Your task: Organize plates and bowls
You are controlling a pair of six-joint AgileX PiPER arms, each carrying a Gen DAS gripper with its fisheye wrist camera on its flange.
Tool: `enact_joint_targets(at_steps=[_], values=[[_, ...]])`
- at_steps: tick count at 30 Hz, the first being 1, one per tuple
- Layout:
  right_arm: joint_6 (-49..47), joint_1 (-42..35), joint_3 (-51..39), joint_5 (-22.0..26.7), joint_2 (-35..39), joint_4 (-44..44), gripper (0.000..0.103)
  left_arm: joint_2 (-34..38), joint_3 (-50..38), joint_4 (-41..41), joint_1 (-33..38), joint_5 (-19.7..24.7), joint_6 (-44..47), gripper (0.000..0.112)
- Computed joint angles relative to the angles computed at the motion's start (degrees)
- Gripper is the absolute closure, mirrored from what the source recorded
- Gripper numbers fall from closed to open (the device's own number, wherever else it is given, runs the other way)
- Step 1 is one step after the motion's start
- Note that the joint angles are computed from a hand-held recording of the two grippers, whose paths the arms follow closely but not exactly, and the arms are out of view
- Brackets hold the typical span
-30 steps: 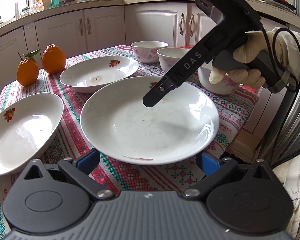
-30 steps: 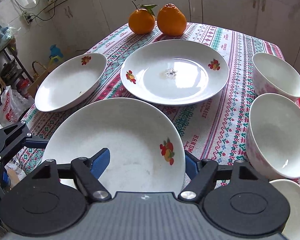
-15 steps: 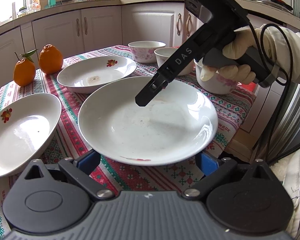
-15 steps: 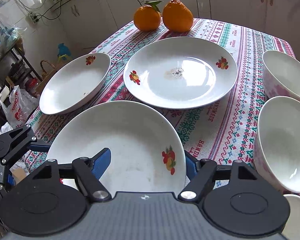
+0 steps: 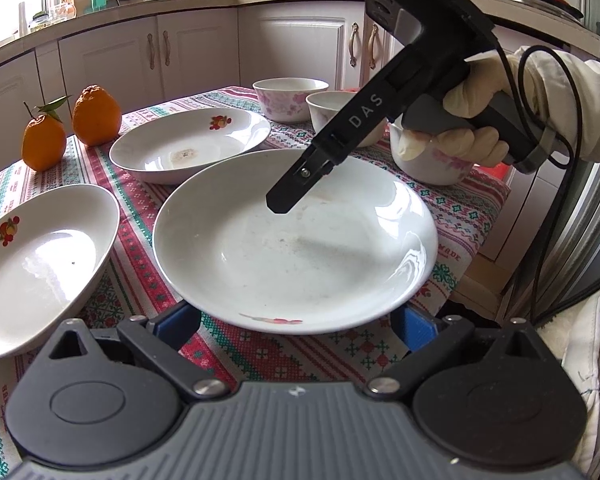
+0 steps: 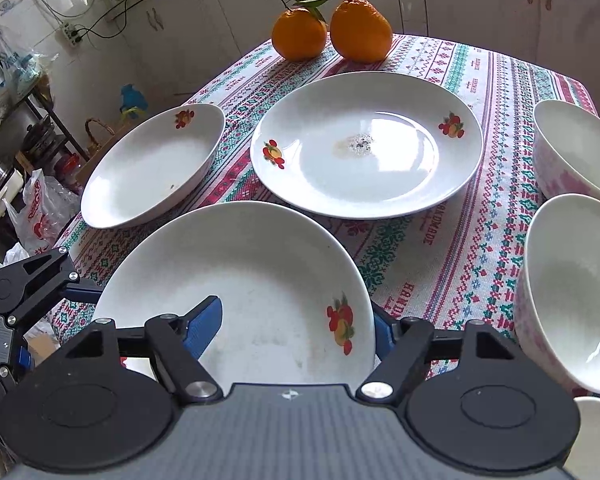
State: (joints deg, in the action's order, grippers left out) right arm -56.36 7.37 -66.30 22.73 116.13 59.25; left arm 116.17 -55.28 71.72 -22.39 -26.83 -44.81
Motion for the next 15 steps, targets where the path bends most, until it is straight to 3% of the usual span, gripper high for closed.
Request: enact_joint_targets(at_steps=[15], values=[[1.8, 1.6, -0.1, 0.9, -1.0, -0.9, 0.023, -2.1, 1.1, 6.3, 1.8, 0.1, -5.8, 0.012]])
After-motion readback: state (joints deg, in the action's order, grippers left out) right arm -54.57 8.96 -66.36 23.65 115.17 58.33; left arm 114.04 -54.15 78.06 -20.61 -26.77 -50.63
